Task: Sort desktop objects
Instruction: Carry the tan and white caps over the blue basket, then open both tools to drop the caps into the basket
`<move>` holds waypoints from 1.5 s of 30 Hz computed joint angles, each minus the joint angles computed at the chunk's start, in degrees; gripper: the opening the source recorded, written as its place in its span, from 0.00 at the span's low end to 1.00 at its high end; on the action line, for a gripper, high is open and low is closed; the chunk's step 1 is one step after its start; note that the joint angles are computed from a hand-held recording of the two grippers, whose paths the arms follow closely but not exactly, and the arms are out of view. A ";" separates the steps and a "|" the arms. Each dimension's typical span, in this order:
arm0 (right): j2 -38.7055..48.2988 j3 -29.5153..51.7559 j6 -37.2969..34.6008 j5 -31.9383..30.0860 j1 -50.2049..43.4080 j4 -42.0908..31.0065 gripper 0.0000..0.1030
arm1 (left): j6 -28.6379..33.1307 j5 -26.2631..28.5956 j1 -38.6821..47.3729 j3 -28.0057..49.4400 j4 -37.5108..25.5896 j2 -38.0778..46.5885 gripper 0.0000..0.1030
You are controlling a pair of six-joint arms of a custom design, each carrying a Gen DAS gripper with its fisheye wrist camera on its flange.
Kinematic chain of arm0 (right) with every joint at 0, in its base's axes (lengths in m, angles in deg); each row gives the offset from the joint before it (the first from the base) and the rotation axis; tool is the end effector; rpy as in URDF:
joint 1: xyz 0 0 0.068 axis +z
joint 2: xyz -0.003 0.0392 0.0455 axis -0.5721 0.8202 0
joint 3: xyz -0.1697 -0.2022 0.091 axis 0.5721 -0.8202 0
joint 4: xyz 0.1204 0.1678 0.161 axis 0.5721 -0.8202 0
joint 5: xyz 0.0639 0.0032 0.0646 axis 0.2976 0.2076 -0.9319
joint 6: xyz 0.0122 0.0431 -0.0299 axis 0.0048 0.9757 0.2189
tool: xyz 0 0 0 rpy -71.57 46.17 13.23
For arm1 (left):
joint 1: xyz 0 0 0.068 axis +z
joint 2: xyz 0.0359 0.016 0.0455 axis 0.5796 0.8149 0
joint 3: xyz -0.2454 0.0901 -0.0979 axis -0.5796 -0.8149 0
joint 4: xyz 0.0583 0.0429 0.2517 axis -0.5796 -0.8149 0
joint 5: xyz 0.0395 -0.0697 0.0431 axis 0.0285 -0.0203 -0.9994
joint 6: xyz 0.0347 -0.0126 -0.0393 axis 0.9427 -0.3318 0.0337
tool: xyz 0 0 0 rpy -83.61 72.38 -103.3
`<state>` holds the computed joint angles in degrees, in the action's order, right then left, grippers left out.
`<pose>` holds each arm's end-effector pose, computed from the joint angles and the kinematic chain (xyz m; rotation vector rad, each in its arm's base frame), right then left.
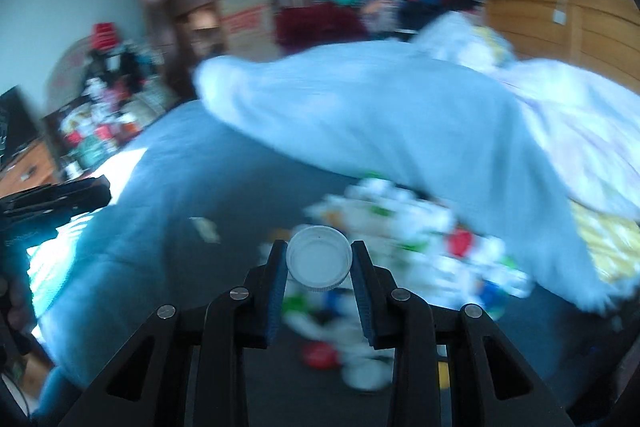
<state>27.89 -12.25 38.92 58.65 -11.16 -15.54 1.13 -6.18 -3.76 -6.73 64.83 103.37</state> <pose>0.1664 0.0692 0.2489 -0.1303 2.1762 0.2663 0.2329 -0.1726 0.2004 0.2686 2.2428 -0.0575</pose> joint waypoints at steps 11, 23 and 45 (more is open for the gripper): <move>26.43 21.43 3.61 10.02 30.00 6.22 0.33 | 0.11 1.37 22.88 -14.19 -16.99 -31.26 0.33; 51.21 50.89 2.56 7.70 41.58 0.95 0.33 | 14.19 17.69 54.59 -19.26 -19.15 -42.49 0.33; 78.41 84.77 4.10 1.08 46.72 -13.77 0.33 | 28.28 33.66 81.39 -21.18 -12.25 -29.97 0.33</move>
<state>106.30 72.52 43.02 59.73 35.55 -29.31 29.41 27.47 77.63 -27.92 52.58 73.39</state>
